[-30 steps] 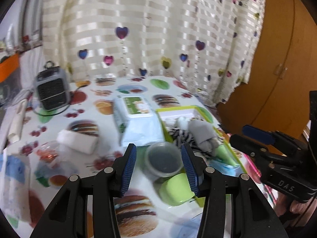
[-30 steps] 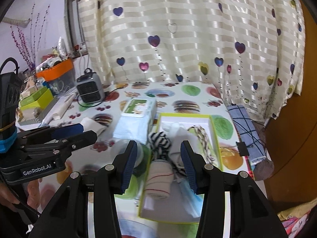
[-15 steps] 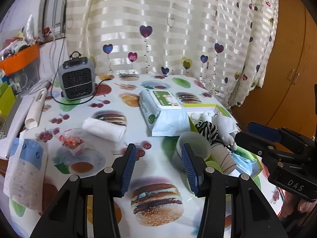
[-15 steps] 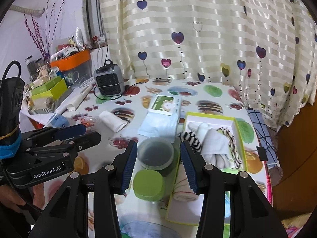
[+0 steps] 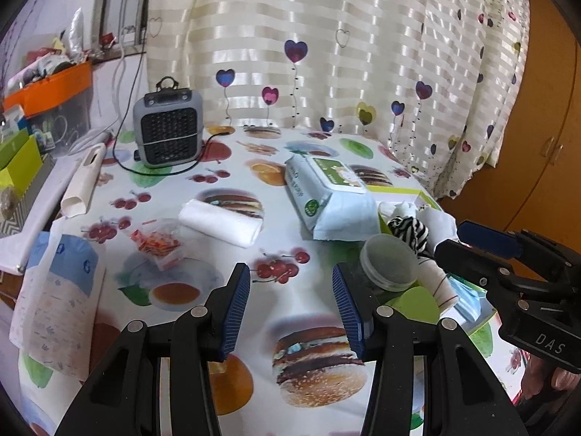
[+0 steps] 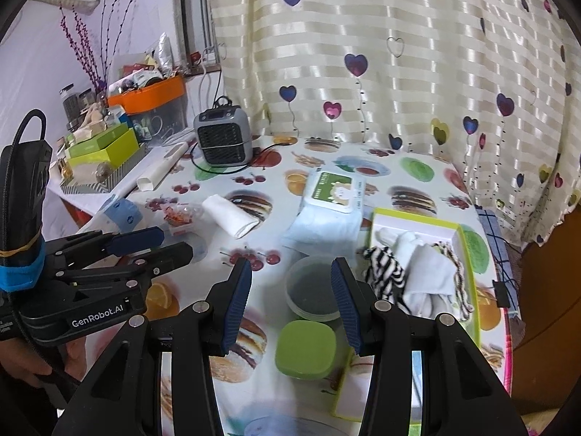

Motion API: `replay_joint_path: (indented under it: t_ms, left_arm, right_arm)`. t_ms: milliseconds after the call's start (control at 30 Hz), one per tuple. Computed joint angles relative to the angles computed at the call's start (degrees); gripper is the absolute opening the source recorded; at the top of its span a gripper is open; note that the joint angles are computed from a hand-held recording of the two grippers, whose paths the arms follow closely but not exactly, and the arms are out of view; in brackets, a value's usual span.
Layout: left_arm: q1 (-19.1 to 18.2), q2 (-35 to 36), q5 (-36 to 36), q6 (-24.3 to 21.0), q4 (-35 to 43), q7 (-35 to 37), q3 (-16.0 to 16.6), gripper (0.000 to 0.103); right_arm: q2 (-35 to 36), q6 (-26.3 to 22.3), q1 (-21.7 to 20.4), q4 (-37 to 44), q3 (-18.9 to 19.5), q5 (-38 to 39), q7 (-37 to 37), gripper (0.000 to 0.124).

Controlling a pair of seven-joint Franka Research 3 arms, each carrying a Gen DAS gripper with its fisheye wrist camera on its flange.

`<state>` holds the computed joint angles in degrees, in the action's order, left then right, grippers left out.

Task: Organize soft objects
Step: 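Move both open grippers back toward the white rolled cloth on the table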

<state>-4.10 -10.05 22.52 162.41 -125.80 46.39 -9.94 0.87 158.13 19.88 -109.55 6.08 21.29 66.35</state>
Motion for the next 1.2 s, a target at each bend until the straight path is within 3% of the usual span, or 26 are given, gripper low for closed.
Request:
replay_joint_path:
  t_ms: [567,1200]
  left_arm:
    - [4.04,-2.14,-0.69,0.97,-5.17,-1.81,2.41,0.046]
    - [5.54,0.4,-2.92,1.31,-3.91,0.93,3.51,0.046]
  right_arm:
    - [8.82,-6.06,2.27,10.16,1.35,-3.31,-0.73,0.047]
    - [16.32,-10.4,4.84,19.57,0.88,-8.79,2.34,0.047]
